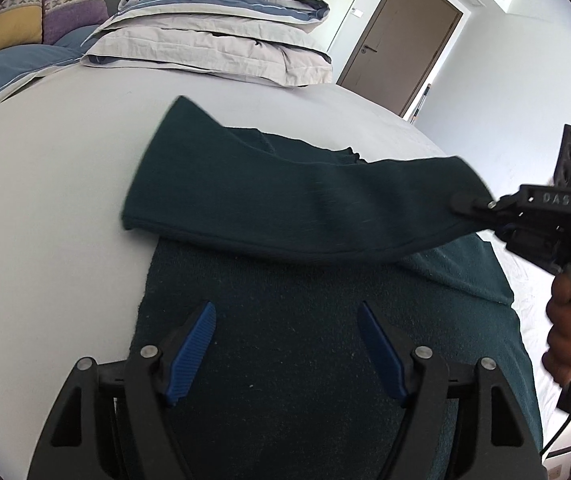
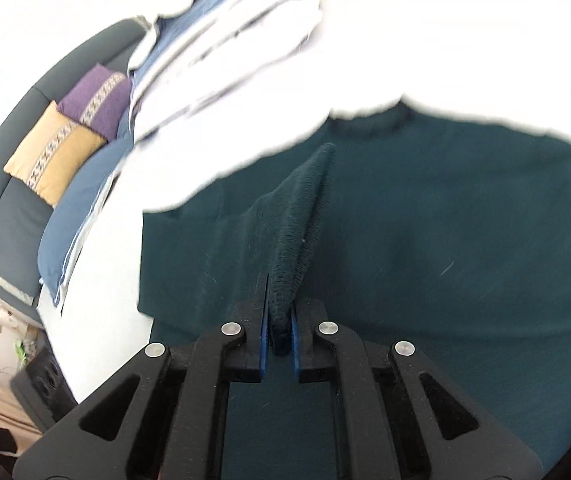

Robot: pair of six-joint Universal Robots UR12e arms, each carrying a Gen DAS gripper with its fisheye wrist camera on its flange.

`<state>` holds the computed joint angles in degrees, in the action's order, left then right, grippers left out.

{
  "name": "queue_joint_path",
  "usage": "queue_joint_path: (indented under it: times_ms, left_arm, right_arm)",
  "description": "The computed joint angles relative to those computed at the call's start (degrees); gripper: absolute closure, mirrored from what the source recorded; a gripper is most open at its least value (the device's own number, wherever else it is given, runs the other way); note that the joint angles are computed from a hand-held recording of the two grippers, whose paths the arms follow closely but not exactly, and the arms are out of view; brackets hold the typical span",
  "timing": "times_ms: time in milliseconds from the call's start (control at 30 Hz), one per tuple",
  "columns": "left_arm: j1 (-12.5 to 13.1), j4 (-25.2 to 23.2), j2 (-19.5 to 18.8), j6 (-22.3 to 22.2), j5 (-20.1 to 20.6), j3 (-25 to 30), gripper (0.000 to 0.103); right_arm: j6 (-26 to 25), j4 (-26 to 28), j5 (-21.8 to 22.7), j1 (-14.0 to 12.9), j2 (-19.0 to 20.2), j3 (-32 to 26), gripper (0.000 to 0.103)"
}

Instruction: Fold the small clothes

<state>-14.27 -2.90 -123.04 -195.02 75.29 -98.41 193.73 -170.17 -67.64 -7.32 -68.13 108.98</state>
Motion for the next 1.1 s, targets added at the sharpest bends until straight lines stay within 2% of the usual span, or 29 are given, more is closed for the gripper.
queue_joint_path:
  times_ms: [200,300,367,467,600,667,700,733,800,900,1000,1067,1100]
  left_arm:
    - [0.5,1.5,0.5,-1.2,-0.7,-0.7,0.028]
    - [1.1,1.9,0.8,-2.2,-1.3,-0.7,0.028]
    - [1.6,1.6,0.6,-2.7,-1.1,0.1,0.028]
    - [2.2,0.3,-0.3,-2.7,1.8,2.4,0.028]
    - [3.0,-2.9,-1.8,-1.0,4.8,6.7,0.029]
    - [3.2,-6.5,-3.4,0.7,5.6,10.2,0.031]
    - [3.4,-8.1,-4.1,1.0,5.5,11.8,0.039]
    - [3.5,-10.4,-5.0,1.3,5.2,13.6,0.041]
    - [3.3,-14.1,-6.5,2.2,5.9,16.7,0.042]
    - [2.3,-17.8,-9.0,4.4,9.5,20.4,0.042]
    - [1.6,-20.9,-11.4,7.1,12.8,23.9,0.042]
    - [1.8,-21.5,-12.6,7.3,12.6,25.2,0.044]
    - [2.0,-21.1,-13.0,6.9,12.5,25.6,0.049]
  right_arm:
    - [0.5,1.7,-2.6,-4.1,-0.6,1.2,0.096]
    - [1.6,1.2,-0.6,-6.0,0.7,1.8,0.096]
    - [1.1,0.9,-1.1,-6.1,1.4,1.8,0.096]
    - [0.8,0.4,-0.9,-6.2,2.8,2.0,0.096]
    - [-0.5,-2.6,0.5,-7.6,4.0,3.4,0.096]
    - [-0.4,-3.4,0.9,-7.6,4.6,3.3,0.095]
    - [-0.2,-3.7,1.0,-7.5,4.8,3.2,0.095]
    - [-0.1,-4.4,1.2,-7.6,5.0,3.4,0.095]
    - [0.2,-6.2,1.4,-7.7,5.2,4.0,0.095]
    - [0.7,-8.8,2.1,-7.9,5.6,4.8,0.095]
    - [1.1,-10.6,3.0,-8.2,5.9,5.4,0.095]
    - [1.2,-11.6,3.4,-8.5,5.8,6.0,0.097]
    - [1.4,-12.2,3.8,-8.7,6.0,6.1,0.097]
